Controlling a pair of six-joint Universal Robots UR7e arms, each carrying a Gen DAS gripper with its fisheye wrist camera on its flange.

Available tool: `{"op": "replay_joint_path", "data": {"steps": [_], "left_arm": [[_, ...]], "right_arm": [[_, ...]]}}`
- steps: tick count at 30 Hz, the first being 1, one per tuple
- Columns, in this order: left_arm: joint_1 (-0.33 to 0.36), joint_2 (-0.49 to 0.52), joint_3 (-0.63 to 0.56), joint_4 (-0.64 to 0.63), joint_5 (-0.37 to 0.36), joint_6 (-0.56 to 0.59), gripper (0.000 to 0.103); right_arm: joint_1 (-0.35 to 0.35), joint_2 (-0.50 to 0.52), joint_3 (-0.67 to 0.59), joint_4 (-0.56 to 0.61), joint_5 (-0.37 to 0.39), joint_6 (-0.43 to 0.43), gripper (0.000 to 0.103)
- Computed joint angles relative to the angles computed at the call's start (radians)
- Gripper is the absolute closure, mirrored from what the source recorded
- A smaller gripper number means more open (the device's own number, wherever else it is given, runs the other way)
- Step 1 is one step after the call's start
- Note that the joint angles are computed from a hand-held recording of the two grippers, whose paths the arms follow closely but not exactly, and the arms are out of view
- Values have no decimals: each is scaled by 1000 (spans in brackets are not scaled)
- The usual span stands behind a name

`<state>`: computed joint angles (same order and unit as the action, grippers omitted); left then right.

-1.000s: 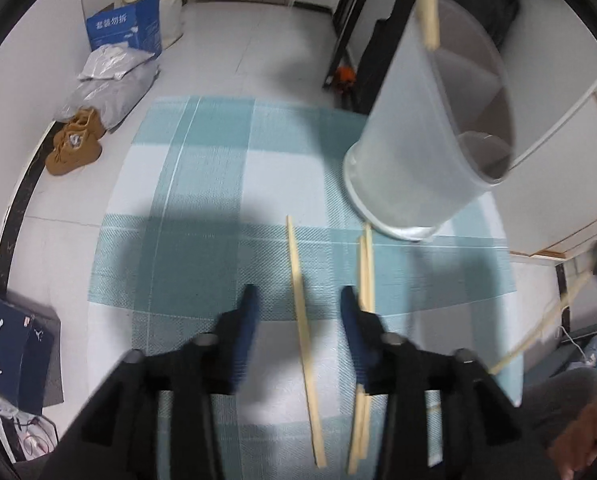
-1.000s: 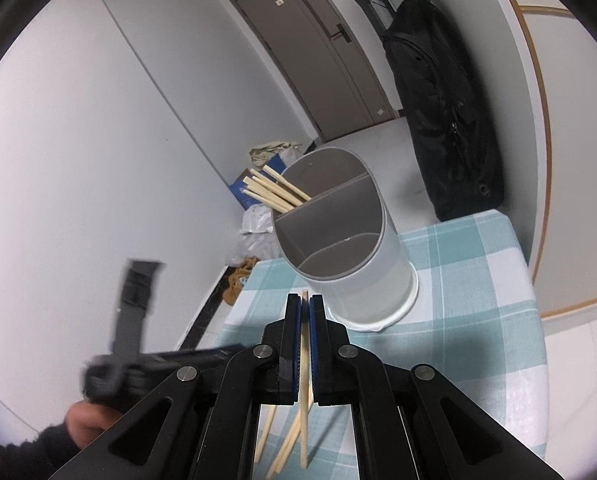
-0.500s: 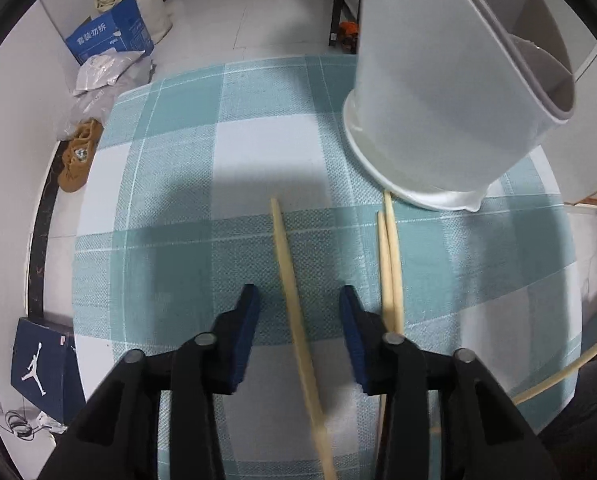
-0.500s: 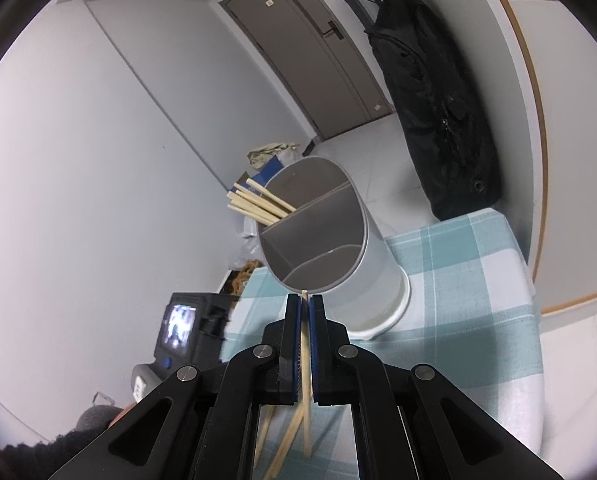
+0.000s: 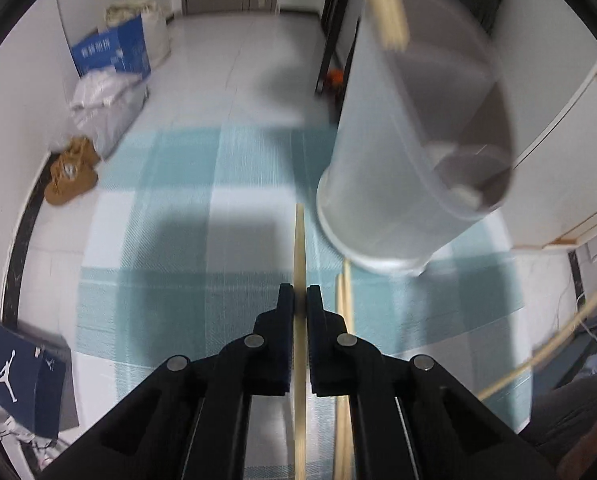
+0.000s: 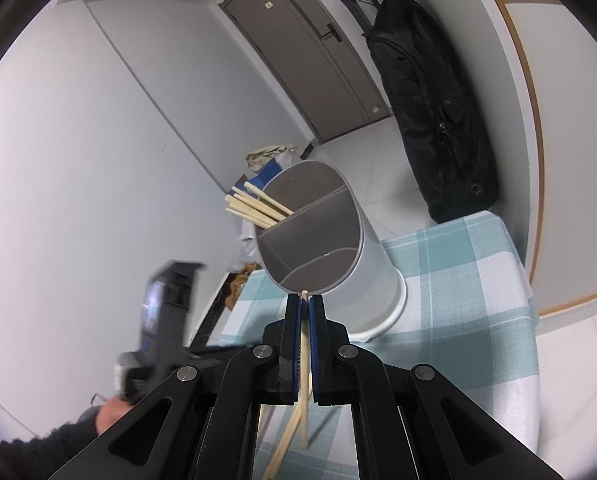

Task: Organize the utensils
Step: 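Raise both held chopsticks up over the white utensil holder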

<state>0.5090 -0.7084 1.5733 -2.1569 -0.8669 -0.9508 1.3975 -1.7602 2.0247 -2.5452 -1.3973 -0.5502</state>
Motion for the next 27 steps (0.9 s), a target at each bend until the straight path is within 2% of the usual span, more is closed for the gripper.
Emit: {"op": "replay_joint_path", "data": {"steps": [5, 9, 13, 20, 27], "left_arm": [[-75, -58, 98, -148, 111, 13, 101], [-119, -42, 109, -256, 173, 42, 101], [-136, -22, 121, -406, 227, 128, 101], [-146, -12, 128, -538, 237, 226, 101], [-160, -11, 112, -666, 260, 324, 101]], "right_arm": [[6, -14, 22, -22, 1, -15, 100], [17, -27, 40, -37, -5, -44, 100], [31, -40, 57, -54, -18, -60, 100], [64, -44, 63, -90, -42, -70, 100], [111, -34, 12, -92, -42, -74, 100]]}}
